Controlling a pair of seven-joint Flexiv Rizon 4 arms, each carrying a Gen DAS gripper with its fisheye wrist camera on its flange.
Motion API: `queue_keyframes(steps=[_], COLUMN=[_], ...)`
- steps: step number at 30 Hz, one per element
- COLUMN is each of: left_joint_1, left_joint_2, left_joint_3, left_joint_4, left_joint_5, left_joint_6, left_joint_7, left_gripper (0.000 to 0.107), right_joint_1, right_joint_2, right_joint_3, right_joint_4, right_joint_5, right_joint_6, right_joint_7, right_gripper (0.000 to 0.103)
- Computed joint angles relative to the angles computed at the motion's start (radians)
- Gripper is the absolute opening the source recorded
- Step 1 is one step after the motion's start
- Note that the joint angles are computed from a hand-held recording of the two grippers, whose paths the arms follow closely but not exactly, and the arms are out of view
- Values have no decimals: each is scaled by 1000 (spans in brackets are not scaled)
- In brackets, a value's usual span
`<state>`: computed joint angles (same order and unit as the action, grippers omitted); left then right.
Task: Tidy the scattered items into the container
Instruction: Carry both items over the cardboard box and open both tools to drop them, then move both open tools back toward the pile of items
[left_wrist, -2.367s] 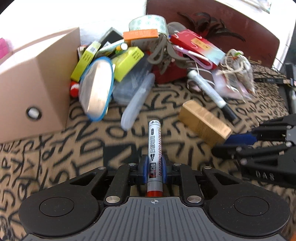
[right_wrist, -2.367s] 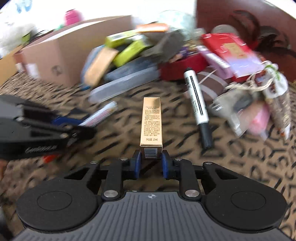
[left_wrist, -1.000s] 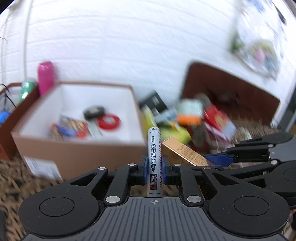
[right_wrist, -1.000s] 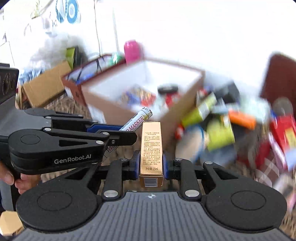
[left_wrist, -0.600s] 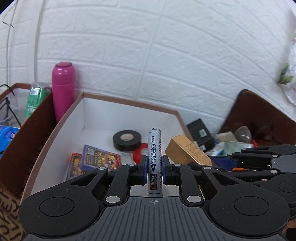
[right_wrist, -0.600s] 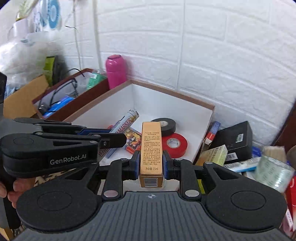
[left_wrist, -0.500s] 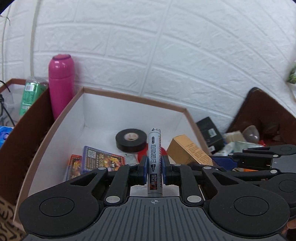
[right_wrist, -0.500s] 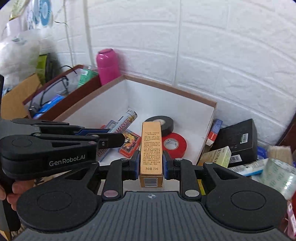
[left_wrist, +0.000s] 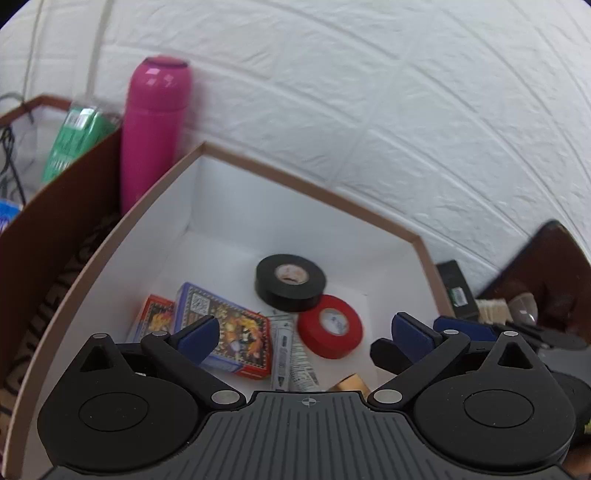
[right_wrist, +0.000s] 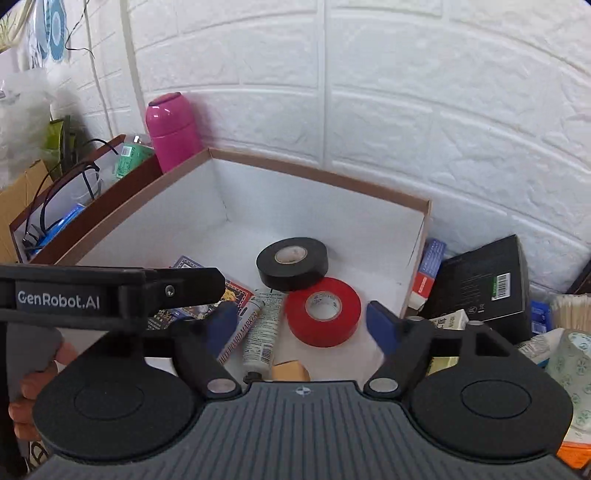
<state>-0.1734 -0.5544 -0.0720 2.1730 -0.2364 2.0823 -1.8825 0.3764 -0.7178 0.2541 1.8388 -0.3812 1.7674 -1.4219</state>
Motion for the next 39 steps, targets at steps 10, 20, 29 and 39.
queue_keyframes(steps=[10,20,29,39], left_joint_1=[-127,-314,-421,-663], left_joint_2=[60,101,-8,-229], left_joint_3=[29,36,-61,-59], left_joint_4=[47,106,122,1], left_joint_5=[-75,-236,-237,-561], left_joint_6=[48,146,315,335], left_joint_7=[35,87,28,226], left_gripper=[103,103,103,102], right_joint_1=[97,-41,-286,-129], right_joint_2=[145,281,332,111], right_joint_3=[-121,-32,16,-118], right_joint_4=[164,348,624,812], right_joint_5=[28,6,-163,205], right_joint_6=[84,163,413,784], right_joint_7=[-81,-131,-76,-342], right_gripper=[97,99,102,102])
